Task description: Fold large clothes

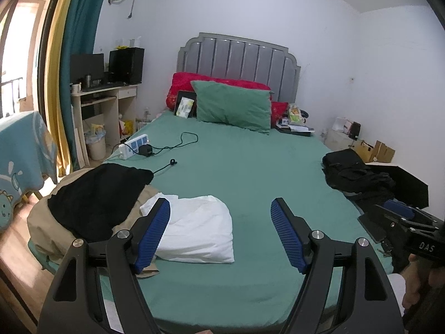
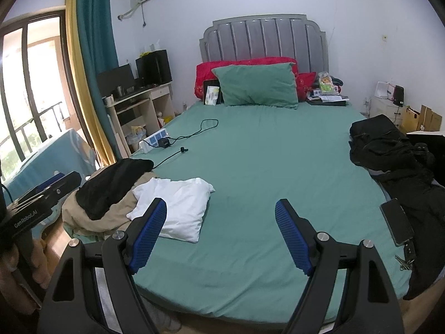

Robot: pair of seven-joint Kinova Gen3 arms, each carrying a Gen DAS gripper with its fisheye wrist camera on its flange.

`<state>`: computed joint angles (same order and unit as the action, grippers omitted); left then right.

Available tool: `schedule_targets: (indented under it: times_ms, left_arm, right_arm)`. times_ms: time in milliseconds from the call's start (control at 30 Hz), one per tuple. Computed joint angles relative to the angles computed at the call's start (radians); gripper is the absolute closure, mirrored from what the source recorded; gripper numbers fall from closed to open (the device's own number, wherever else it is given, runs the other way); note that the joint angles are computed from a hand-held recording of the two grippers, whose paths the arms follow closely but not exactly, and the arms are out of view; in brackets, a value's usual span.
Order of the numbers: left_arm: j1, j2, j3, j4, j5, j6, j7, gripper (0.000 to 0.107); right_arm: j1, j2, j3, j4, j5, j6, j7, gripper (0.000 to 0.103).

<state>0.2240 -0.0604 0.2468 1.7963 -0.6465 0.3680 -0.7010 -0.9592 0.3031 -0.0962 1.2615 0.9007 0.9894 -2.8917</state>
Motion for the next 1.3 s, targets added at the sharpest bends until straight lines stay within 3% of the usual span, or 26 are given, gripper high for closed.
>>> schedule_targets:
  times_ms: [267,433,1300]
  left_arm:
    - [0.006,0.006,-0.004,-0.009,0.015,0.004,-0.012,0.029]
    - [0.011,0.009,0.005,-0.008,-0.060,0.022,0.051,0.029]
    - [0.020,0.007,-0.005,-0.007,-0.046,0.019,0.038,0.029]
  right_arm:
    - [-0.002,0.003,0.000,-0.009,-0.007,0.006,0.008,0.023]
    - [-0.003,0.003,0.002,-0.009,-0.009,0.007,0.006,0.023]
    - [0.007,-0.004,-0.003,0.012,-0.012,0.000,0.000,0.023]
